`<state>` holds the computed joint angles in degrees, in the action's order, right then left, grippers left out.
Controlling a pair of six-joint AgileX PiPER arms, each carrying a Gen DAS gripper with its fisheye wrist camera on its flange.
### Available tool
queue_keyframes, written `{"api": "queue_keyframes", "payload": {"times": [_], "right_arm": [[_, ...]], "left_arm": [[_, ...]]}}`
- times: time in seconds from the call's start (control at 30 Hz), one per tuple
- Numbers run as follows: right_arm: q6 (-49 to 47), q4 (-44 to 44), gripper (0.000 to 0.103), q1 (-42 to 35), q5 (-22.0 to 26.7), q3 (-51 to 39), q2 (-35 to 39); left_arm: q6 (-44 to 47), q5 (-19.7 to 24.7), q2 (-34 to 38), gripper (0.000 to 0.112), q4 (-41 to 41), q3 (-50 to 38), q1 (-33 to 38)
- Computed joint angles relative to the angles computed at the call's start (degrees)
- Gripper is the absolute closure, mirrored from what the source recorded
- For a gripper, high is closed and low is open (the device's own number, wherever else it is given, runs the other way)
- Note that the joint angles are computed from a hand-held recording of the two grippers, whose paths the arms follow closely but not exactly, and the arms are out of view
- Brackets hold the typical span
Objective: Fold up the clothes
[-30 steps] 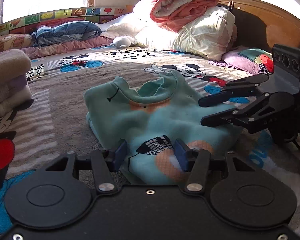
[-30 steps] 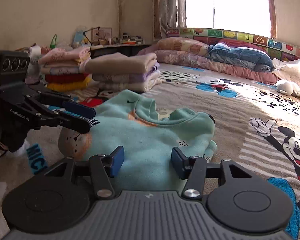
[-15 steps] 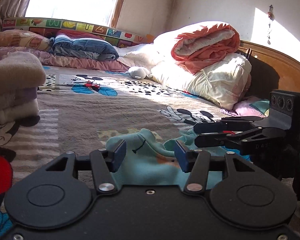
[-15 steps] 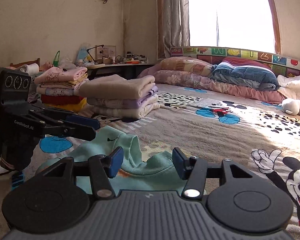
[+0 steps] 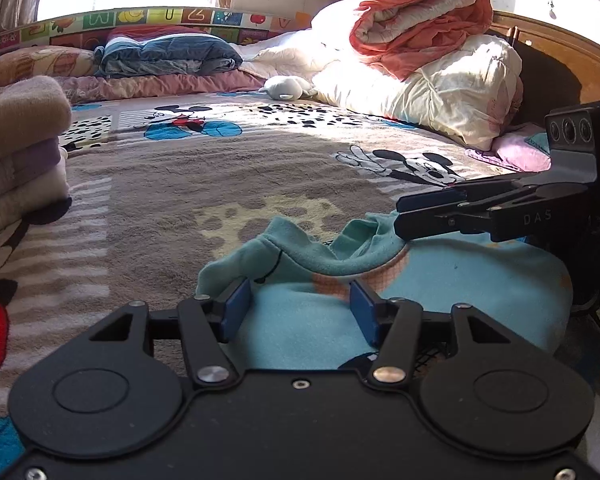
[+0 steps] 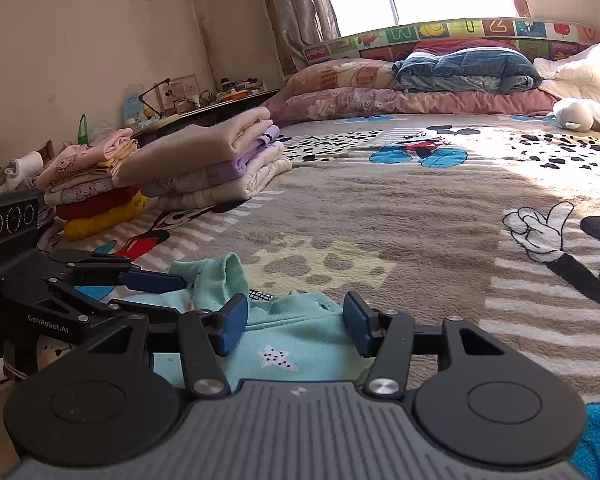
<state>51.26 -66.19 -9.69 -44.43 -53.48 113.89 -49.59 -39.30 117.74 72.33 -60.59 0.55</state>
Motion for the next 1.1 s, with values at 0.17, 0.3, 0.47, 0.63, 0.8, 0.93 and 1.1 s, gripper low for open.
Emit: {"api": "queue_keyframes", "payload": {"times": [0.17, 0.3, 0.47, 0.63, 0.8, 0.93, 1.1], "right_arm": [[-9.9, 6.4, 0.049, -0.1, -2.1, 5.8, -4.2], [-14.9, 0.4, 0.049, -3.3, -7.2, 13.2, -11.2], [-20.1, -1.8, 0.048, -2.5, -7.3, 18.4, -15.7], [-11.0, -6.2, 0.044, -0.8, 1.4, 13.8, -12.0], [-10.9, -8.5, 0.043, -2.2, -0.5, 13.5, -12.2], [-22.8, 0.5, 0.041, -2.4, -7.1, 15.2, -12.1], [-21.6, 2.3, 0.040, 1.0, -4.5, 6.9, -5.7]], "left_arm": [[1.1, -8.1, -3.4, 0.058, 3.4, 2.7, 4.9], [-0.8, -15.9, -6.0, 0.058, 16.2, 3.7, 9.9], [3.6, -13.7, -6.3, 0.057, 21.2, 6.7, 9.4], [4.1, -12.2, -3.1, 0.049, 19.1, 4.4, 7.6], [1.6, -16.8, -3.0, 0.049, 20.1, 2.4, 10.0], [-0.2, -20.9, -0.7, 0.050, 12.8, -0.4, 10.3], [-5.6, -13.4, 3.1, 0.050, 14.3, -7.0, 6.6]]}}
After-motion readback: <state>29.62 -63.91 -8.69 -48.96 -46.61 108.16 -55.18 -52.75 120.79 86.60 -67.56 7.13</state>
